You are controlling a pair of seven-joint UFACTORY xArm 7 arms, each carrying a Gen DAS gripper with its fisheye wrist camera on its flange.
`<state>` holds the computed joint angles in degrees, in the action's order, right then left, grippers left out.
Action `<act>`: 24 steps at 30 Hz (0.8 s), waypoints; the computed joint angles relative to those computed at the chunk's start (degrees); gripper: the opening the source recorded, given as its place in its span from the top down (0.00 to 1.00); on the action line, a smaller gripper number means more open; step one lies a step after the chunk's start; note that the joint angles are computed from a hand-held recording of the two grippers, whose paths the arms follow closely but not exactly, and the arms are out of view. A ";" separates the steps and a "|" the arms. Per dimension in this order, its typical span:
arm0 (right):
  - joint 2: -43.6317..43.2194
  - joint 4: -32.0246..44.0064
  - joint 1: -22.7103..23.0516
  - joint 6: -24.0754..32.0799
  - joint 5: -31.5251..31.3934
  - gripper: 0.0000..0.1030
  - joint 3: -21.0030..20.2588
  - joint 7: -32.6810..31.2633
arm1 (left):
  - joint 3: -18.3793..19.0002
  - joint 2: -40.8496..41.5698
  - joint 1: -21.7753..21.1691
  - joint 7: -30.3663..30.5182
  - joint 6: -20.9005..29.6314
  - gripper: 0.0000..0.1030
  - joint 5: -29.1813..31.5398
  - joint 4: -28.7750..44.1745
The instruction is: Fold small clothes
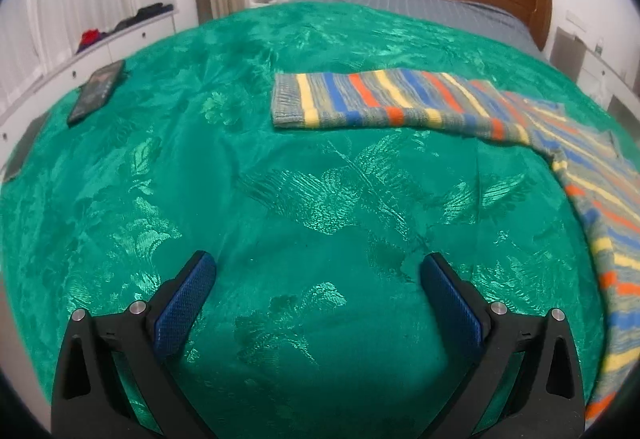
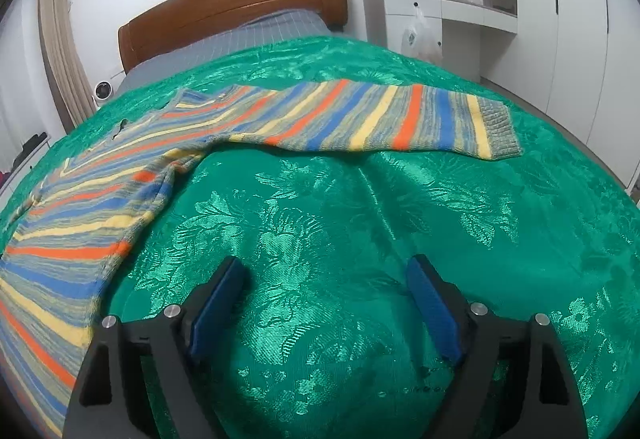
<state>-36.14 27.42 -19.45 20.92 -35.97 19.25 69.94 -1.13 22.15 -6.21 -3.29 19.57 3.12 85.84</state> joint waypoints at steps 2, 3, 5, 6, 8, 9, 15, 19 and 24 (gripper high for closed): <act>0.17 0.13 -0.39 -0.07 -0.47 0.19 0.54 0.53 | 0.08 0.10 -0.02 -0.08 -0.11 0.00 0.06 0.06; 0.31 0.20 -0.55 -0.17 -0.69 0.19 0.76 0.85 | -0.05 0.08 0.09 0.07 -0.06 0.00 -0.09 0.03; 0.39 0.25 -0.74 -0.29 -1.10 0.18 0.91 1.22 | -0.20 0.03 0.24 0.32 0.00 0.00 -0.34 -0.04; 0.38 0.25 -0.76 -0.25 -1.25 0.18 1.01 1.41 | -0.06 0.02 0.13 0.22 0.01 0.00 -0.21 -0.04; 0.25 0.19 -0.71 0.01 -1.56 0.18 1.32 1.89 | 0.19 0.11 -0.08 -0.06 -0.04 0.00 0.07 0.05; 0.34 0.24 -0.72 -0.02 -1.72 0.18 1.25 1.97 | 0.35 -0.21 -0.24 -0.31 -0.23 0.00 0.31 -0.41; 0.42 0.26 -0.70 0.12 -2.66 0.18 1.30 2.52 | 0.42 -0.32 -0.34 -0.76 -0.45 0.00 0.80 -0.68; 0.68 0.51 -0.56 0.45 -3.20 0.17 1.25 2.87 | 0.52 -0.31 -0.44 -1.00 -0.41 0.00 1.02 -0.67; 1.41 1.08 -0.37 0.78 -4.00 0.17 1.03 3.31 | 0.53 -0.44 -0.44 -1.22 -0.83 0.00 1.19 -1.01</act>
<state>-34.73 28.51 -19.82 21.71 -39.97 20.28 73.25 -0.60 21.70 -6.64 -4.51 18.75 4.31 84.83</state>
